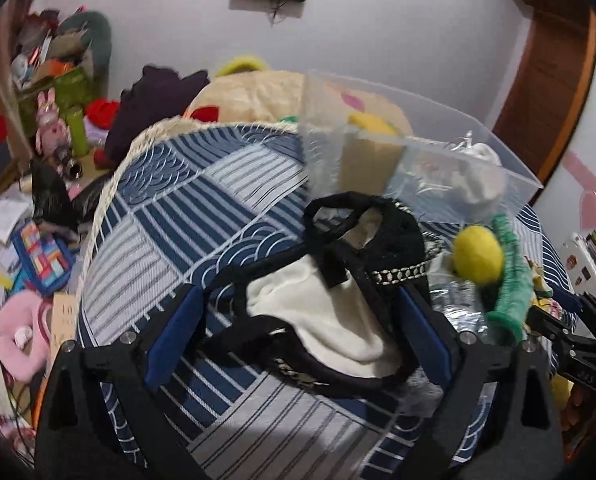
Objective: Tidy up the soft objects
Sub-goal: 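Grasp the black bag with the left tool while the right tool grasps the floral cloth, then carry black bag and floral cloth into the box and open both tools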
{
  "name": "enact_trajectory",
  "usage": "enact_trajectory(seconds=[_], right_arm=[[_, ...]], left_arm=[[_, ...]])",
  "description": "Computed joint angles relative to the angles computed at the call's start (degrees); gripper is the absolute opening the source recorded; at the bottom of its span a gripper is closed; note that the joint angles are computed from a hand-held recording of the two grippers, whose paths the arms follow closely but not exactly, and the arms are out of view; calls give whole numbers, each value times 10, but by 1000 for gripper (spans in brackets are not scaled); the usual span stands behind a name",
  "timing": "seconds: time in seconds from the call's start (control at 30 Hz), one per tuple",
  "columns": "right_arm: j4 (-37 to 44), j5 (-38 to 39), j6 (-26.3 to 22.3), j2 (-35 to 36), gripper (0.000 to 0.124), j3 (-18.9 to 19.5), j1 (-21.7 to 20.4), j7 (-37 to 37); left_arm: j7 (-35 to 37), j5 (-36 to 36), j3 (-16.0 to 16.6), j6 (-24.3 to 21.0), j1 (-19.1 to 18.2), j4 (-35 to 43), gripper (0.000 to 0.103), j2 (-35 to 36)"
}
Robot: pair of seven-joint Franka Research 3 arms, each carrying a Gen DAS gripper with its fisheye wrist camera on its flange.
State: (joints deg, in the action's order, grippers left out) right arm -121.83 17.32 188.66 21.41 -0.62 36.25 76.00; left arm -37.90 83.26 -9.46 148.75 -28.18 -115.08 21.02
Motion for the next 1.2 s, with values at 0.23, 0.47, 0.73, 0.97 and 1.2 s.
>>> enact_trajectory(seconds=[0.23,0.47,0.73,0.97,1.2], right_arm=[[-11,10,11,-9,30,15,-16,3],[-31,36,40,-23,19,0,-3,4],[-49,59,85,-48,18,38,-36,-10],[-44,42,108,-58,18,76,-68,-14],[-23,17,123,-49,18,96,-84,-7]], left_arm=[[-49,32,5,7,-5,10,89,15],[-70,70,1,21,-3,10,55,12],[-72,100,-14,20,4,-17,12,-27],[-42,102,-32,-42,-9,-26,8,-62],[-51,133,-49,-78,-9,-34,8,-96]])
